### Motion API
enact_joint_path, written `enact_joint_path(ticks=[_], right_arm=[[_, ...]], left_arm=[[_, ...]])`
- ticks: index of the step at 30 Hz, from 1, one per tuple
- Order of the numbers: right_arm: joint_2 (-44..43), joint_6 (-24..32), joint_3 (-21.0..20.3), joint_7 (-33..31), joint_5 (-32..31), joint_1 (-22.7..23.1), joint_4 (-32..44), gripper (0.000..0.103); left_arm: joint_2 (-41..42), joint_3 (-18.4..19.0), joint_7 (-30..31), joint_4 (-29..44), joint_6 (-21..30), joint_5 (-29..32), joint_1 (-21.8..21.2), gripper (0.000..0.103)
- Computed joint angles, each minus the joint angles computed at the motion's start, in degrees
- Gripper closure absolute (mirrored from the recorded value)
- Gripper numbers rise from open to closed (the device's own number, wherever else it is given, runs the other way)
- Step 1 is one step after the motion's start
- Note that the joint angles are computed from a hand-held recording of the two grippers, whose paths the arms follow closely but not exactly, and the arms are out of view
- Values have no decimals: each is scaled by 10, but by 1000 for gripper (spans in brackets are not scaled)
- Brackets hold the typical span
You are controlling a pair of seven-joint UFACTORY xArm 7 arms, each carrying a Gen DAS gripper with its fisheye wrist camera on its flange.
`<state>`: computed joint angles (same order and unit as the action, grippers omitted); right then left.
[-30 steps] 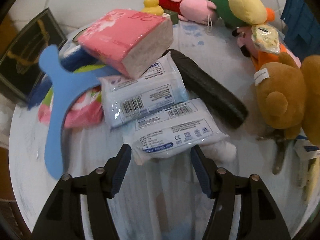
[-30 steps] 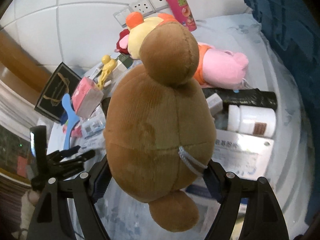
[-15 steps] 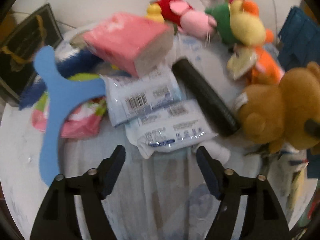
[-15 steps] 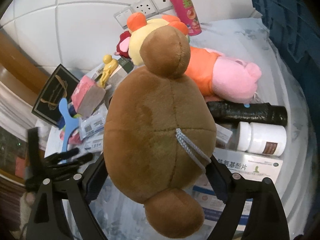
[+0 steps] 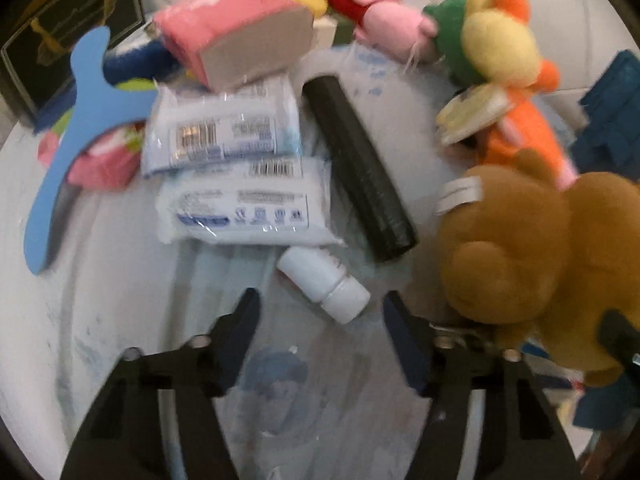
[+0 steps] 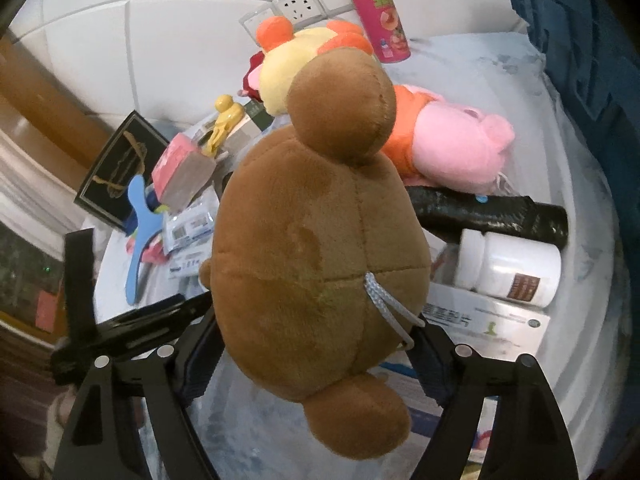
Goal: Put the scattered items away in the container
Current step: 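Lift the teddy bear with the right tool while the left tool approaches the white pill bottle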
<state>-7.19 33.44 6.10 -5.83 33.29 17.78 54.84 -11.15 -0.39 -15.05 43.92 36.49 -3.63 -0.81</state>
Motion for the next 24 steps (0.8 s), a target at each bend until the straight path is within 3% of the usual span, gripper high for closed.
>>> enact_joint_path(ticks=[2, 3, 5, 12, 14, 16, 24], right_arm=[[2, 8, -7, -22, 12, -2, 0, 21], [6, 15, -11, -42, 23, -2, 2, 21], [10, 21, -12, -68, 39, -4, 5, 22], [31, 4, -5, -111, 72, -12, 18, 16], [36, -10, -1, -112, 74, -12, 20, 20], [31, -23, 5, -99, 55, -11, 20, 26], [-34, -46, 17, -43, -22, 10, 3, 29]], left_arm=[[0, -43, -56, -10, -23, 80, 27, 76], [-2, -33, -77, -14, -25, 107, 12, 86], [-11, -32, -86, -23, -24, 118, 9, 93], [-32, -28, -107, -53, -40, 140, 14, 94], [-43, -22, -95, -55, -40, 131, 11, 95], [-73, -23, -90, -65, -40, 133, 11, 97], [-203, -11, -28, -76, -12, 109, 10, 97]])
